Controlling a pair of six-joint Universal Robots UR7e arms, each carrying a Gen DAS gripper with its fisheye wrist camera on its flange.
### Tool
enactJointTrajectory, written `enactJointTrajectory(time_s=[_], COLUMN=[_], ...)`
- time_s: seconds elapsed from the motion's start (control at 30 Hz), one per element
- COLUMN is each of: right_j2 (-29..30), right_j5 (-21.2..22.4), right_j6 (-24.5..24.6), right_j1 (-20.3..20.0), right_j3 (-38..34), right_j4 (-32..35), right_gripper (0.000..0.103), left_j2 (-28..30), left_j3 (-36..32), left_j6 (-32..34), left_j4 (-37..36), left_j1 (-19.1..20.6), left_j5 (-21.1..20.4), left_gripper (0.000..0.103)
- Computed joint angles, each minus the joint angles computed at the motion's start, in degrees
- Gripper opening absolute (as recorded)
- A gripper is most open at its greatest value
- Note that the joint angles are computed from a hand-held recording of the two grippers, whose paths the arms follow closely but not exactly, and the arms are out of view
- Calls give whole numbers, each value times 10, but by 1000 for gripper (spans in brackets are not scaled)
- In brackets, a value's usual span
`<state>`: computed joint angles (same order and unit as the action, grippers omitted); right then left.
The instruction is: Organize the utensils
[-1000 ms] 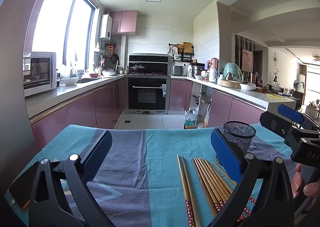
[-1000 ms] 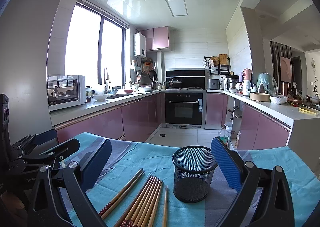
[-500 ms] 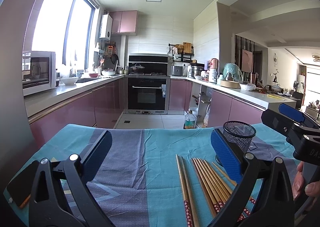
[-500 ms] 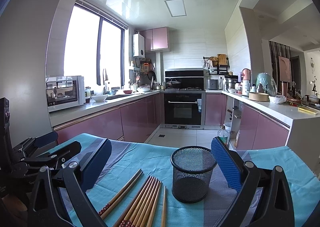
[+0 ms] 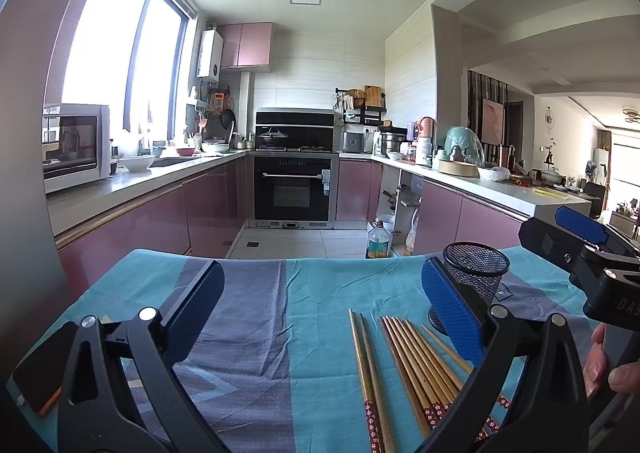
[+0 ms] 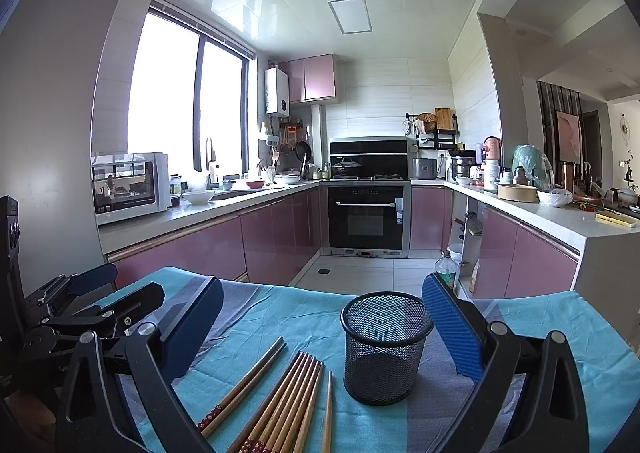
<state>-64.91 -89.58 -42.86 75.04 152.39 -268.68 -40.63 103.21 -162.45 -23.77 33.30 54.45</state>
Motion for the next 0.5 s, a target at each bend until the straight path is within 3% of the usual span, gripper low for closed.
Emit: enactJointTrajectory(time_s=[0.5], right_j2=[-3], right_j5=[1], right_j6=[1], right_j1=[0], right_j3=[0], right_j4=[4], right_gripper=[96], left_j2=[0], left_j3=[-2], left_j6=[3], left_j4=[0], left_j1=[0], left_j5=[3], left_gripper=[97])
